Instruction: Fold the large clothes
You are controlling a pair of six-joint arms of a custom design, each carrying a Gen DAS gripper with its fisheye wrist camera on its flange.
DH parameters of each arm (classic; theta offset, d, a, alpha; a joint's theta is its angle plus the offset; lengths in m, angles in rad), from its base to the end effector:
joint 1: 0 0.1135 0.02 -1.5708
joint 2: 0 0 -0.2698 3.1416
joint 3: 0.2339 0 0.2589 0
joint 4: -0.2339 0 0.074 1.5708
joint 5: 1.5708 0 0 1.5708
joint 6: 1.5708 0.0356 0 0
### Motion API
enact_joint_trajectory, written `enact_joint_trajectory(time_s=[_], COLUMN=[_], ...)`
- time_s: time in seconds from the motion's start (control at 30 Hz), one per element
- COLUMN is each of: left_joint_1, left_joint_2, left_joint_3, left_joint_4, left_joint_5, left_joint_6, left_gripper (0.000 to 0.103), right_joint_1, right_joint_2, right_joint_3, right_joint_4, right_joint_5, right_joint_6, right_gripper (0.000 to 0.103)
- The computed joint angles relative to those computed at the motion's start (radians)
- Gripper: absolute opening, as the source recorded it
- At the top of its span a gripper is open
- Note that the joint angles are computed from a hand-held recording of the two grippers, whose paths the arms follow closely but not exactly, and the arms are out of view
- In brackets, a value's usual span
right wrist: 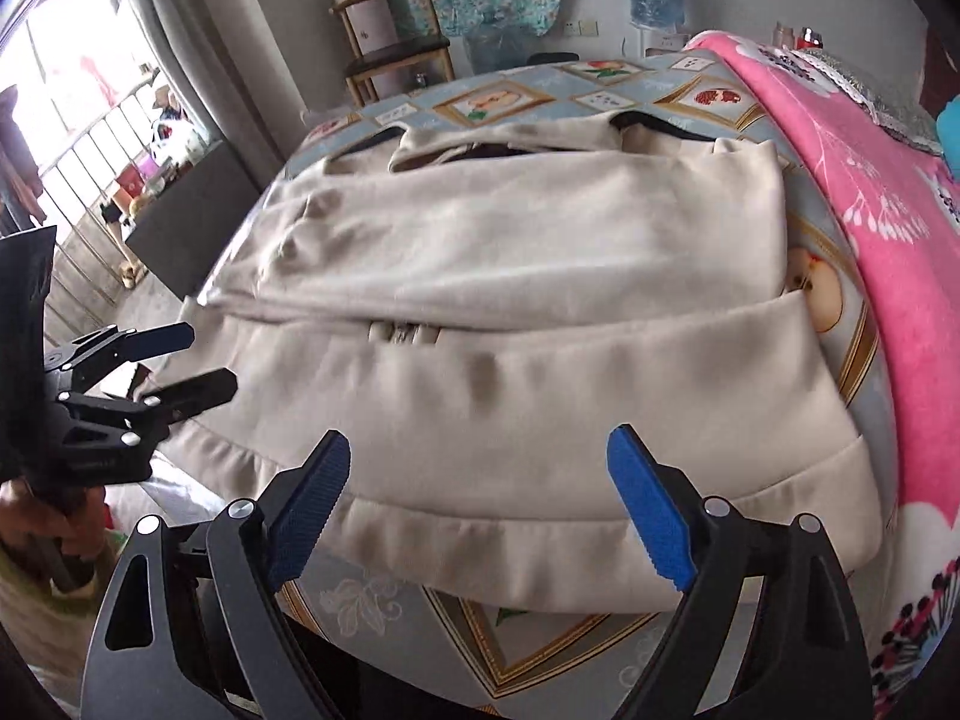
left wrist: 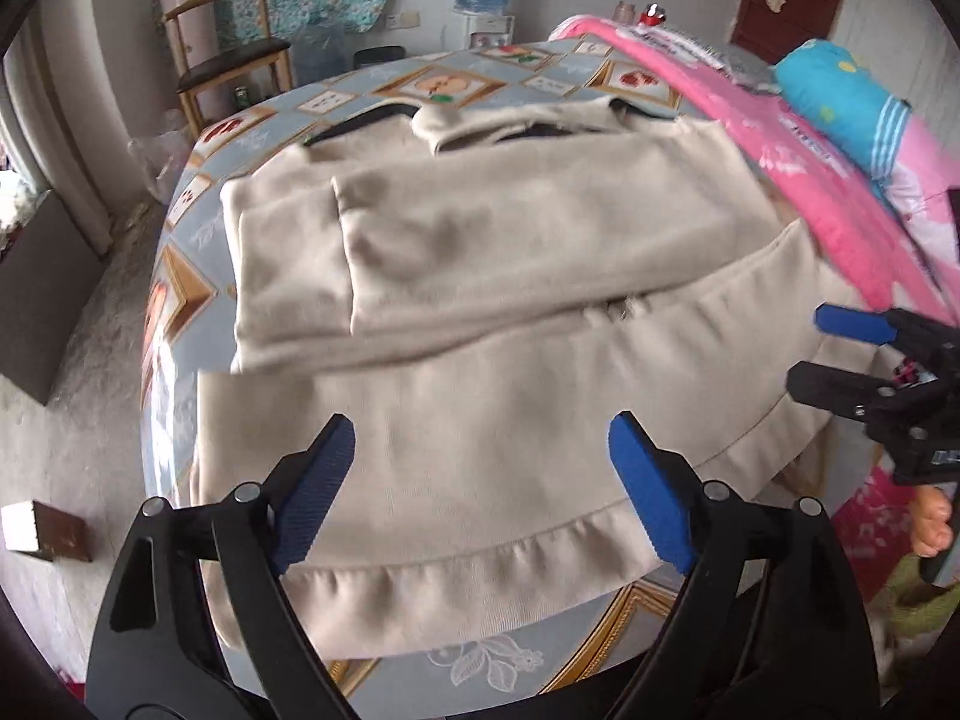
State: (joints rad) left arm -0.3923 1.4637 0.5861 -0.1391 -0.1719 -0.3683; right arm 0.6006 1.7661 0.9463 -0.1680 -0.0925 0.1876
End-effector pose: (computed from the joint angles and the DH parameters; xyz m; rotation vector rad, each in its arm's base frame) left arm 0.2385 -0.0921 0.1336 -0.0320 2.5653 -0.0655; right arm 0.2855 0.1996 0.1436 -0.5701 2.5448 0.4119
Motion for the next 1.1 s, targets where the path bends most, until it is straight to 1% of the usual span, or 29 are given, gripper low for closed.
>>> enact_joint_trajectory(time_s=[0.07,0.13,0.2,0.27,0.37,0.43,0.53,0.63,0.73,0.8,0.97,1.03,1.07,1.1], left_joint_1=[-0.042,-0.071,-0.073,-0.064,-0.064,-0.062,-0.056,-0.053,-0.053,-0.049,-0.042,-0.028,-0.012,0.006], left_joint_2=[0.045,0.107,0.108,0.106,0.124,0.131,0.137,0.131,0.060,-0.005,-0.197,-0.253,-0.273,-0.285], left_joint_3=[-0.019,-0.015,-0.048,-0.062,-0.056,-0.052,-0.049,-0.050,-0.094,-0.124,-0.193,-0.207,-0.213,-0.217], left_joint_4=[0.039,0.055,0.111,0.134,0.140,0.143,0.148,0.148,0.168,0.162,0.091,0.052,0.040,0.033], left_joint_5=[-0.051,-0.108,-0.120,-0.116,-0.131,-0.135,-0.138,-0.164,-0.202,-0.226,-0.314,-0.317,-0.302,-0.279], left_joint_6=[-0.041,-0.069,-0.099,-0.109,-0.119,-0.125,-0.130,-0.141,-0.134,-0.129,-0.113,-0.107,-0.098,-0.084], left_gripper=[0.083,0.083,0.085,0.086,0.088,0.089,0.090,0.089,0.089,0.089,0.089,0.089,0.089,0.085], right_joint_1=[0.024,0.043,0.052,0.051,0.028,0.023,-0.003,0.003,0.010,0.010,0.026,0.035,0.039,0.045], right_joint_2=[0.012,0.034,0.070,0.108,0.132,0.130,0.083,0.081,0.115,0.103,0.037,0.037,0.044,0.062], right_joint_3=[-0.001,0.004,0.014,0.023,0.016,0.027,-0.016,-0.030,-0.017,-0.033,-0.073,-0.068,-0.063,-0.050], right_joint_4=[0.003,0.011,0.022,0.040,0.087,0.077,0.137,0.169,0.160,0.177,0.230,0.229,0.226,0.214], right_joint_5=[0.032,0.072,0.099,0.119,0.094,0.098,0.018,0.030,0.045,0.045,0.009,-0.013,-0.020,-0.023], right_joint_6=[-0.010,-0.027,-0.036,-0.046,-0.036,-0.016,-0.005,-0.018,-0.026,-0.020,-0.024,-0.036,-0.042,-0.050], right_gripper=[0.085,0.085,0.085,0.085,0.087,0.087,0.087,0.087,0.087,0.087,0.086,0.084,0.083,0.080])
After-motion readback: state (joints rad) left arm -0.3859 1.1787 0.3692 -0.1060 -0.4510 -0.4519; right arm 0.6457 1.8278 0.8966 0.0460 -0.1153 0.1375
